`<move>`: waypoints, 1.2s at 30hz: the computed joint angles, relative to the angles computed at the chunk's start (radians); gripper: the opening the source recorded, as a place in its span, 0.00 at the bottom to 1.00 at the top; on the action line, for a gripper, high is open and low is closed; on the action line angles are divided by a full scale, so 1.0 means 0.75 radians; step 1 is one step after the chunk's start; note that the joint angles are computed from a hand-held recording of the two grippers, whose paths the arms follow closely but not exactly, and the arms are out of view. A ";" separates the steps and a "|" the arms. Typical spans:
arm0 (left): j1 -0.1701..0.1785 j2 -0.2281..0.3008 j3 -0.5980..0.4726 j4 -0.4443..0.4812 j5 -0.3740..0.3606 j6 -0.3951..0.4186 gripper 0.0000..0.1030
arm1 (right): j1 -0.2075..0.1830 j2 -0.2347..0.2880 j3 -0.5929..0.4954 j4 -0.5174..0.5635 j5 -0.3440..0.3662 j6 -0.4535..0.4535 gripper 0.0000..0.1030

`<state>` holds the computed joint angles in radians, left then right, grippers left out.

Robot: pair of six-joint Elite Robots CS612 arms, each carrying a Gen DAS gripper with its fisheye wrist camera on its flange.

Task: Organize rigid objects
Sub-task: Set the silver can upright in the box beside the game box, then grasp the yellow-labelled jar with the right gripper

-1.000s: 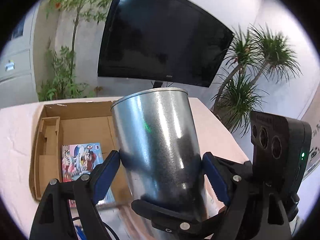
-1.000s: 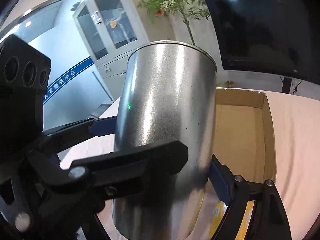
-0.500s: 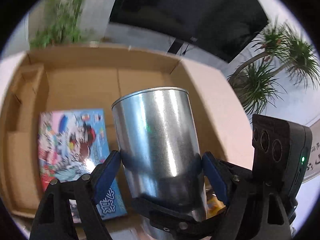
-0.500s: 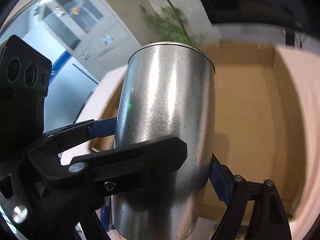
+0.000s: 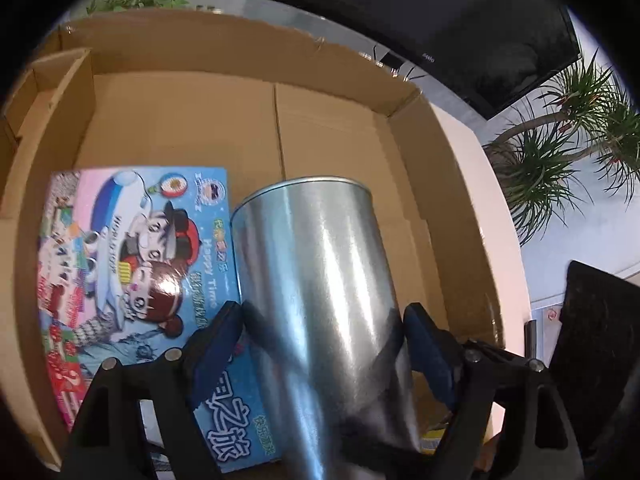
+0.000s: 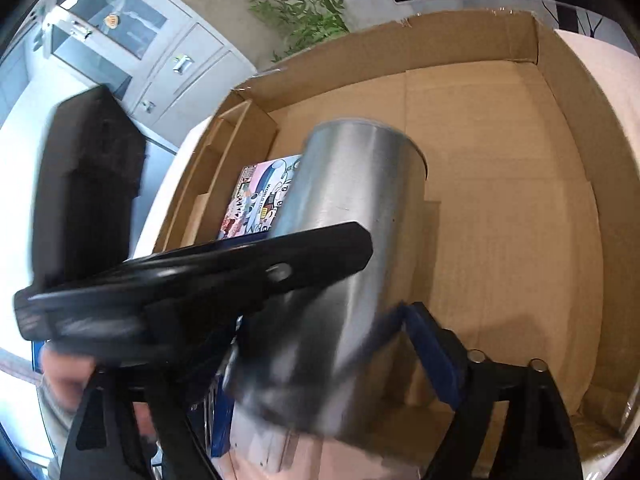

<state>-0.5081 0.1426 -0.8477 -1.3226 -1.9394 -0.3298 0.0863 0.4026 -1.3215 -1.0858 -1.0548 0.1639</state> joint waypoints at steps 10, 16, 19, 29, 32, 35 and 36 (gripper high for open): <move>-0.056 0.062 -0.260 0.033 0.319 0.029 0.77 | -0.021 0.053 -0.146 0.039 0.005 0.061 0.71; -0.145 0.218 -0.761 0.080 0.708 0.060 0.80 | -0.057 0.146 -0.533 -0.002 -0.150 -0.001 1.00; -0.156 0.270 -0.894 0.217 0.622 -0.032 0.80 | -0.055 0.158 -0.621 0.193 -0.251 -0.091 0.89; -0.103 0.405 -1.004 0.309 -0.126 -0.370 0.80 | -0.021 0.196 -0.762 0.469 -0.205 -0.172 0.63; -0.109 0.407 -0.993 0.357 -0.214 -0.333 0.81 | -0.030 0.191 -0.813 0.619 0.002 -0.235 0.67; -0.110 0.415 -0.987 0.395 -0.210 -0.362 0.81 | -0.056 0.192 -0.831 0.688 0.111 -0.260 0.85; -0.108 0.417 -0.981 0.417 -0.212 -0.378 0.81 | -0.056 0.193 -0.813 0.729 0.132 -0.271 0.85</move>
